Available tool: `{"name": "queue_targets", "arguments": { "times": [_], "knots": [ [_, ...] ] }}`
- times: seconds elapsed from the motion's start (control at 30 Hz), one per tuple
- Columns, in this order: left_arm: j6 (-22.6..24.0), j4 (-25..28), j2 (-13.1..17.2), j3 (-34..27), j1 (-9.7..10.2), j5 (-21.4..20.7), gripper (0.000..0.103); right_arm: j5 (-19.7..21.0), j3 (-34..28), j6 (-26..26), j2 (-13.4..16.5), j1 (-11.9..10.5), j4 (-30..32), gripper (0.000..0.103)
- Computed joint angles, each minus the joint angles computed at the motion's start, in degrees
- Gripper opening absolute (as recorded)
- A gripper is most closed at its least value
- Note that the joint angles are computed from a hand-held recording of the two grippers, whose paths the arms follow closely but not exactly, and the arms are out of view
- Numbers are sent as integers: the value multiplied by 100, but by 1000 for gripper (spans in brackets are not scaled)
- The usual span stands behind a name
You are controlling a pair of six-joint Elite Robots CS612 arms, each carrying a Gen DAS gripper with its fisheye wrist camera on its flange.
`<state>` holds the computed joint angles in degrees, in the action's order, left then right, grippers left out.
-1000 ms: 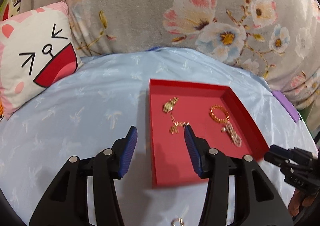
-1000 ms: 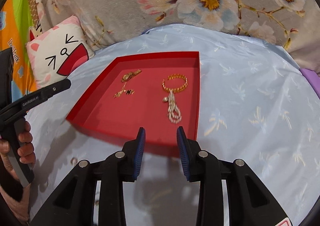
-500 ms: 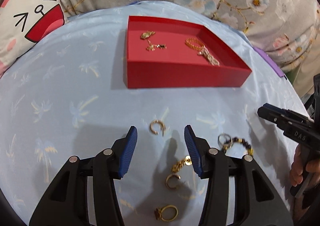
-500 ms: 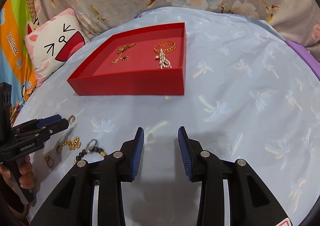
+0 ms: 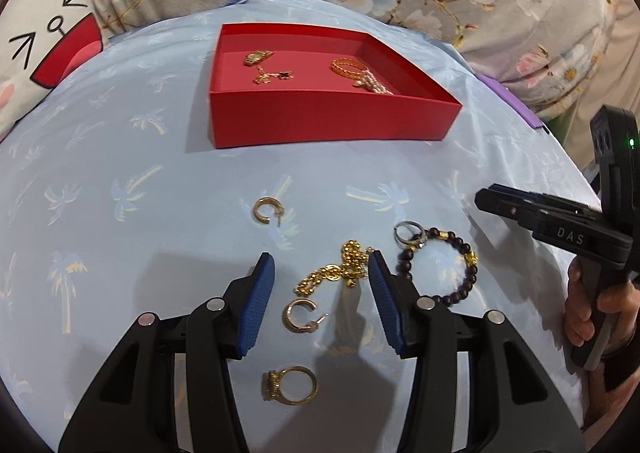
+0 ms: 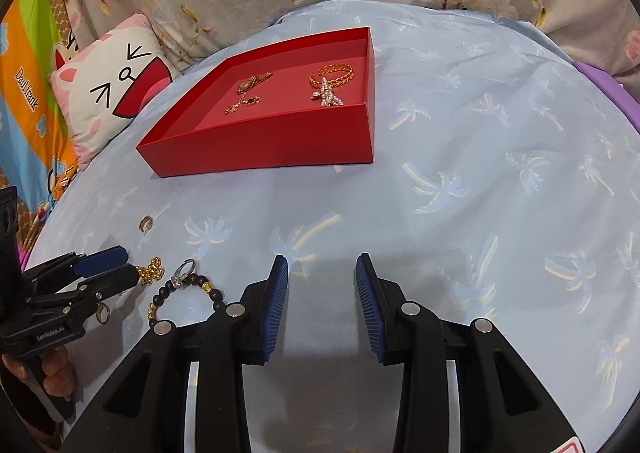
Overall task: Organize jewelry
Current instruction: 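Grasp a gold chain with the left gripper while the right gripper reaches the black bead bracelet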
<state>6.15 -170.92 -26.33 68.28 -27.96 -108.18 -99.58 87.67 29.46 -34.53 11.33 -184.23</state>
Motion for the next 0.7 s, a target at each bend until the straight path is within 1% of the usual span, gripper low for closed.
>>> {"name": "queue_targets", "arguments": {
  "times": [0.07,0.17,0.27,0.33,0.37,0.4,0.43,0.47,0.53,0.57,0.6,0.7],
  "knots": [
    [100,31,-11,14,-26,52,47,11,-14,-19,5,3,23,35],
    [182,-48,-26,63,-74,252,46,21,-31,-44,11,10,49,35],
    [246,-110,-41,104,-117,449,42,26,-44,-61,19,20,65,35],
    [226,-109,-36,99,-114,416,33,27,-51,-77,21,28,73,35],
    [242,-109,-37,101,-119,419,32,28,-54,-89,23,32,76,35],
    [282,-97,-37,100,-121,396,28,27,-58,-100,24,36,77,35],
    [311,-95,-39,106,-125,396,23,30,-63,-107,25,39,80,35],
    [351,-88,-43,111,-129,387,21,32,-69,-116,27,42,83,35],
    [388,-64,-46,113,-134,354,11,27,-77,-132,29,49,92,35],
    [396,-73,-47,118,-140,363,11,31,-78,-139,30,50,91,35],
    [411,-61,-47,115,-142,359,6,30,-79,-144,30,52,89,35],
    [369,-72,-51,124,-143,345,6,31,-71,-160,26,58,57,35]
  ]
}}
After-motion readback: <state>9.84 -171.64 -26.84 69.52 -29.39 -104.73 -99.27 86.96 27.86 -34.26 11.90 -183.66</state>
